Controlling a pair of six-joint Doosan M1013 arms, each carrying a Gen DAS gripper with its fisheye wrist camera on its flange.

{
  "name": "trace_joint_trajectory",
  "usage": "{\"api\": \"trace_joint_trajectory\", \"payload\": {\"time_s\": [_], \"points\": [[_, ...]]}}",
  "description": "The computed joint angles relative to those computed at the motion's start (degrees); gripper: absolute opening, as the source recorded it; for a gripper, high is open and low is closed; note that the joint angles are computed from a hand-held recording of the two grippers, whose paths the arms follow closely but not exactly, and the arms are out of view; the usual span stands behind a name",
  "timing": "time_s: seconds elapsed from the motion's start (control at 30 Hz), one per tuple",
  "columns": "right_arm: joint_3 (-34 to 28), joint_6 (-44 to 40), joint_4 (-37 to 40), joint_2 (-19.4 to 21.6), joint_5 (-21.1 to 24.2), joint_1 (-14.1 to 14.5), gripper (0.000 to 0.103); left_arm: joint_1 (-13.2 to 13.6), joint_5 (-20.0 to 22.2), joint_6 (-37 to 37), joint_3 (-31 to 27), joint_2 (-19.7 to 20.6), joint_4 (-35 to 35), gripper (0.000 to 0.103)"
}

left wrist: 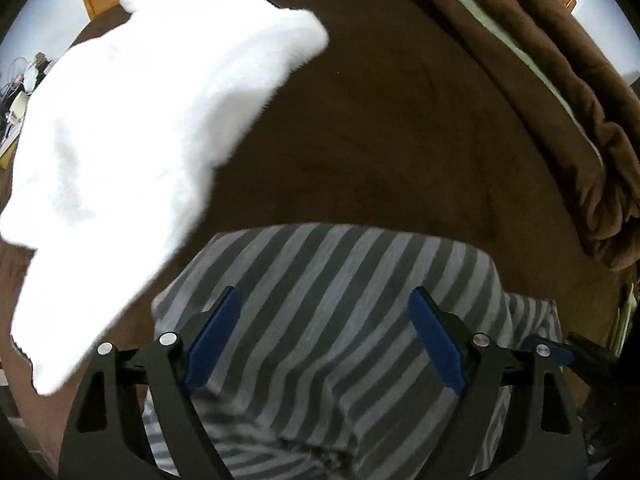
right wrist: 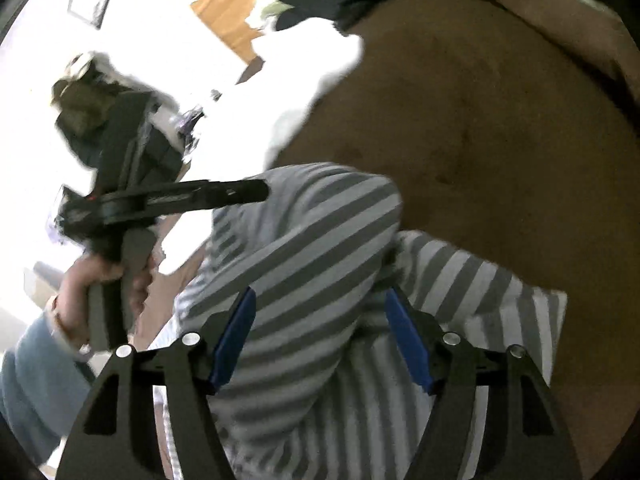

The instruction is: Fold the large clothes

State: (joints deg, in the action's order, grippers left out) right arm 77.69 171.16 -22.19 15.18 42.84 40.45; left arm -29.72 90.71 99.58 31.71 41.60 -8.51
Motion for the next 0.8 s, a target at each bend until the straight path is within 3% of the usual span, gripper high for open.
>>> {"api": "trace_joint_trajectory", "payload": {"time_s": [0.13,0.23,0.27,0.3,0.33,0.37,0.4,0.47,0.5,0.6,0.8], "points": [[2.98,3.26,2.17,-0.18,-6.56,-2.14,0.066,-0.86,3.14,0.1,-4.4,3.22,2.28,0.085],[3.64,3.41,3.01,-0.09,-7.95,-2.15,0.042,-1.38,6.31,0.57,-7.36,5.35,3.92,0.085],[3.52,3.13,2.77,0.03,-7.9,-2.0,0.029,-1.51,6.77,0.76,-7.57,5.59,4.33,0.08],[3.09,2.68,2.34,0.22,-7.18,-1.79,0.026,-1.71,7.13,1.19,-7.85,5.9,5.1,0.076],[2.32,1.93,1.69,0.6,-5.9,-1.51,0.025,-1.96,7.24,1.72,-7.69,5.97,5.98,0.06],[2.5,2.0,1.08,0.34,-5.41,-1.03,0.022,-2.22,7.37,1.99,-7.4,5.95,7.05,0.052],[2.3,1.53,1.07,0.42,-5.04,-0.95,0.021,-2.4,6.61,2.22,-6.48,5.5,7.67,0.048],[2.03,1.1,0.79,0.5,-4.5,-0.82,0.02,-2.55,4.54,2.43,-4.48,4.33,7.77,0.021],[2.04,1.07,0.65,0.49,-4.44,-0.81,0.019,-2.63,3.2,2.51,-3.27,3.58,7.78,0.013],[1.56,0.96,-0.44,0.68,-3.63,-0.44,0.015,-3.14,-2.18,4.07,3.06,-0.01,9.04,0.011],[-0.75,-0.61,-3.18,1.27,-0.95,0.56,0.01,-2.35,-8.29,3.11,9.04,-4.18,6.84,0.01]]}}
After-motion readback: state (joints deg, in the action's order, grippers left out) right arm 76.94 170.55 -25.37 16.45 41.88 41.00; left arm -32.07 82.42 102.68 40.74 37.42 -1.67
